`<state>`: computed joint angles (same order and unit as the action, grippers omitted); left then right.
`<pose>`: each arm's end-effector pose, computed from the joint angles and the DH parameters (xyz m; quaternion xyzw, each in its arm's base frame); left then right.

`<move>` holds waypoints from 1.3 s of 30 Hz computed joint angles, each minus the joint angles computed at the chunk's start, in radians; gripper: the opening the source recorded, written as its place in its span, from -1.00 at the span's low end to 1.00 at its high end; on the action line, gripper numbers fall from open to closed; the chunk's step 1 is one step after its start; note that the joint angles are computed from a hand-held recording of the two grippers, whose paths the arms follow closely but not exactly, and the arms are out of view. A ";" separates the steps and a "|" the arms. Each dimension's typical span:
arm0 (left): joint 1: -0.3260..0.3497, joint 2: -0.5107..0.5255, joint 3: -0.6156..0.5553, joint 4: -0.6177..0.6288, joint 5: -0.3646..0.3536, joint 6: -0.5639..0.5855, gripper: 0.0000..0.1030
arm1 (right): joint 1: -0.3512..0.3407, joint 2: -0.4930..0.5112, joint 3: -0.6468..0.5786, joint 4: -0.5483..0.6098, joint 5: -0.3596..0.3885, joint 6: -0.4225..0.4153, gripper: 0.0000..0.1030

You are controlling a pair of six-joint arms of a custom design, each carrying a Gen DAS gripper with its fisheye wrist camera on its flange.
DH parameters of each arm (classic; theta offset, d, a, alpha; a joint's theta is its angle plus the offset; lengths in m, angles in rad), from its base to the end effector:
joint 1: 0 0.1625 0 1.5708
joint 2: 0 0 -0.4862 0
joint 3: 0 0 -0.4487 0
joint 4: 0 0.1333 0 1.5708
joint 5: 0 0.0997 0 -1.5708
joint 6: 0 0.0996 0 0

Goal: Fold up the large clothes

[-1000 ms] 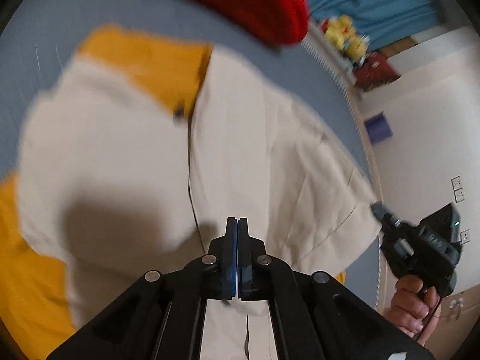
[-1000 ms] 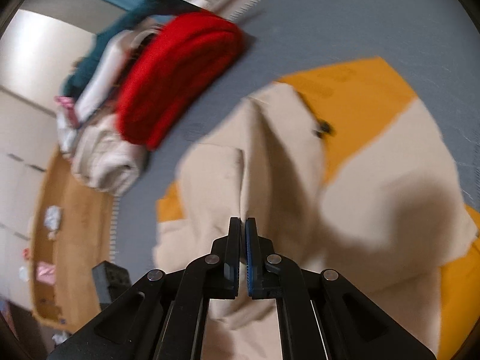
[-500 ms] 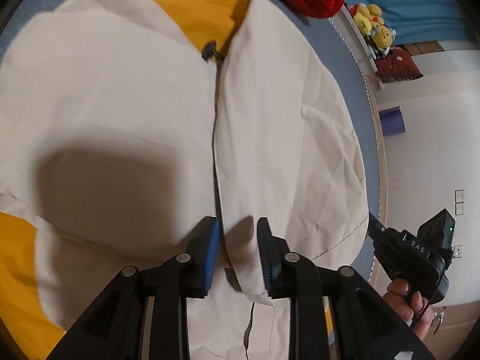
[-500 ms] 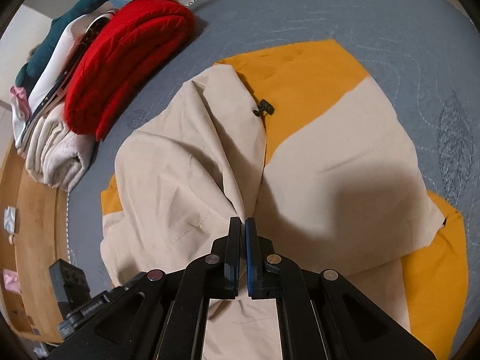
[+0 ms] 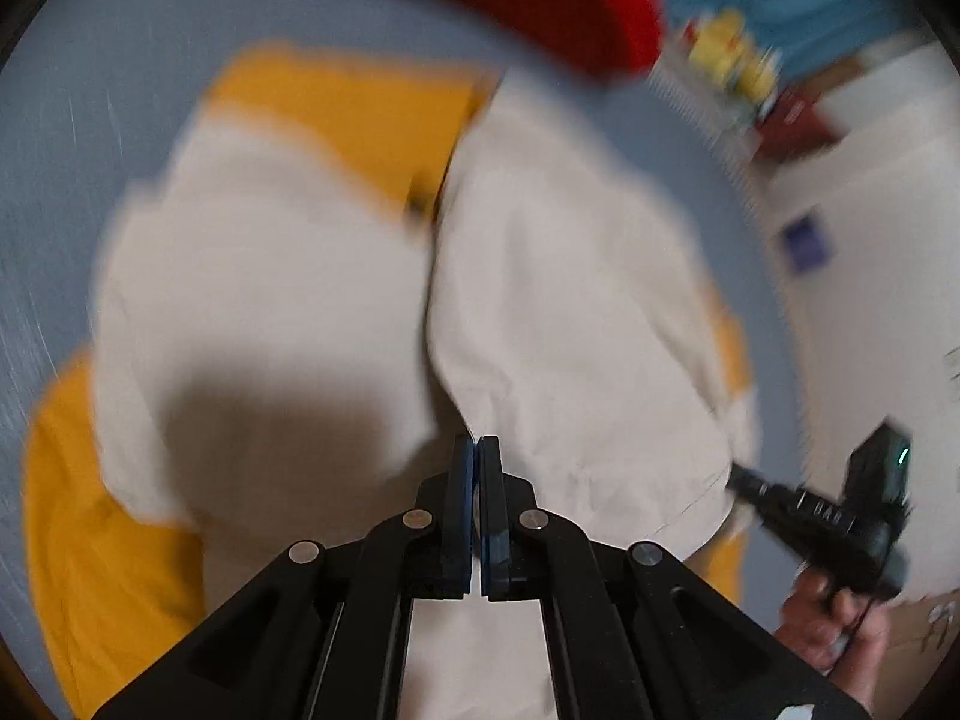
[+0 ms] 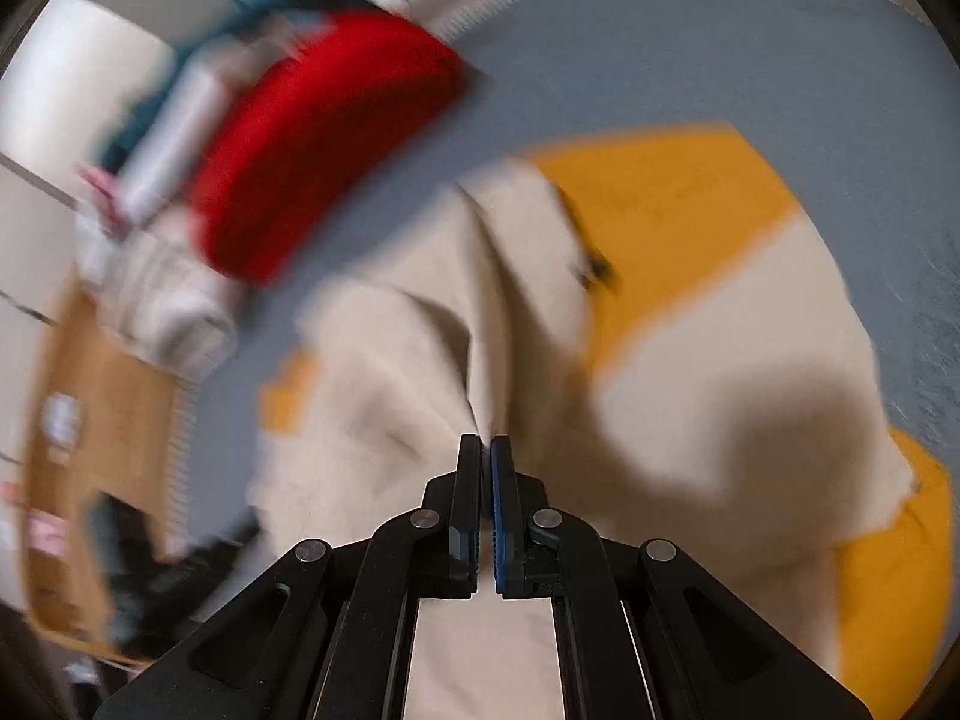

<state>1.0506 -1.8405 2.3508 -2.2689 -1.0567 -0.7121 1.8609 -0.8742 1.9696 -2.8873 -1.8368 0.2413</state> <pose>-0.0288 -0.4170 0.3454 -0.1160 0.9562 -0.2203 0.1542 0.2845 -0.5785 0.0646 0.0094 -0.9852 0.1401 0.0985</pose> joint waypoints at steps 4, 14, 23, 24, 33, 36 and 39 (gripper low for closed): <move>-0.016 0.051 -0.002 0.089 0.031 -0.026 -0.99 | -0.019 0.045 -0.007 0.140 -0.110 0.069 -0.94; -0.156 0.032 0.011 -0.045 0.077 0.131 -0.81 | 0.034 0.035 -0.006 0.047 -0.225 0.091 -0.43; -0.082 0.150 0.015 0.036 -0.085 0.127 -0.76 | 0.058 0.048 0.000 -0.085 -0.084 -0.105 -0.31; -0.081 0.137 0.010 0.033 -0.089 0.126 -0.76 | 0.050 0.057 -0.014 -0.008 -0.079 -0.087 -0.31; -0.026 0.096 -0.019 0.091 0.023 0.088 -0.80 | 0.053 0.088 -0.060 0.158 -0.209 -0.033 -0.31; -0.065 0.095 -0.021 0.064 0.033 0.102 -0.79 | 0.064 0.083 -0.045 0.114 -0.225 -0.033 -0.31; -0.080 0.087 -0.006 0.084 0.050 0.118 -0.77 | 0.102 0.099 -0.043 0.015 -0.244 -0.122 -0.31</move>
